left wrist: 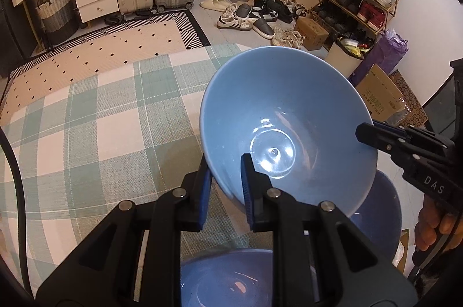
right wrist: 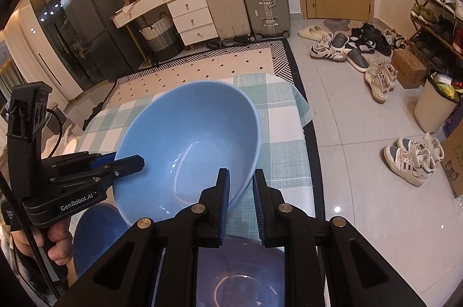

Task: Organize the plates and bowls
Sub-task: 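Lift the blue bowl off the table with both grippers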

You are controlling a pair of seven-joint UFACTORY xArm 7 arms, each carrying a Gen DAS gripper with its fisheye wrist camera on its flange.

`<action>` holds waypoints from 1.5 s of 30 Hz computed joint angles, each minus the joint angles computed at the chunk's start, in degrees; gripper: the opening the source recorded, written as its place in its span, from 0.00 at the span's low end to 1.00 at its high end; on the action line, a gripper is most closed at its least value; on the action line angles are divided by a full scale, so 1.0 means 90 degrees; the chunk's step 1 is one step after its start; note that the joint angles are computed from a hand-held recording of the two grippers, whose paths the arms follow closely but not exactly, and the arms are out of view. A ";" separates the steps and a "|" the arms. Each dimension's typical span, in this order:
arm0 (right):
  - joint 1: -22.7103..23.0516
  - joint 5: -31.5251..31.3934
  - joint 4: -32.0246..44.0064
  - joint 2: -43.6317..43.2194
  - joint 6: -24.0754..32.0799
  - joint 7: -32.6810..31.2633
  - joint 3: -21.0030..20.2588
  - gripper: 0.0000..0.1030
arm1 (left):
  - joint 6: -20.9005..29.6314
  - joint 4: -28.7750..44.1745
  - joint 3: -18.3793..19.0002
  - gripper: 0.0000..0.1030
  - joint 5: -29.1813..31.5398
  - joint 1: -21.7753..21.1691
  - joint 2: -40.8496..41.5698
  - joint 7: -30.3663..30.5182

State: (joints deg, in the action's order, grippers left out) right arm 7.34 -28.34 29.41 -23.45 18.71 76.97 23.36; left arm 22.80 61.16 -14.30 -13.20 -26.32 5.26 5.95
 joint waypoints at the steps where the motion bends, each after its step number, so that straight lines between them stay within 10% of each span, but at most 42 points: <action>1: 0.0047 0.0025 0.0028 -0.0075 0.0095 -0.0008 0.0014 0.16 | 0.0000 -0.0039 -0.0004 0.16 -0.0031 0.0005 -0.0076 0.0017; 45: 0.0898 0.0339 0.1520 -0.1253 0.2195 0.0757 0.1351 0.17 | 0.2038 -0.2166 0.0868 0.16 -0.0598 -0.0302 -0.5325 0.0207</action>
State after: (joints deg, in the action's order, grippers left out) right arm 15.42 -25.29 43.09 -34.72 38.47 83.79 35.52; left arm 41.14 41.67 -6.49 -18.58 -29.04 -42.66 7.82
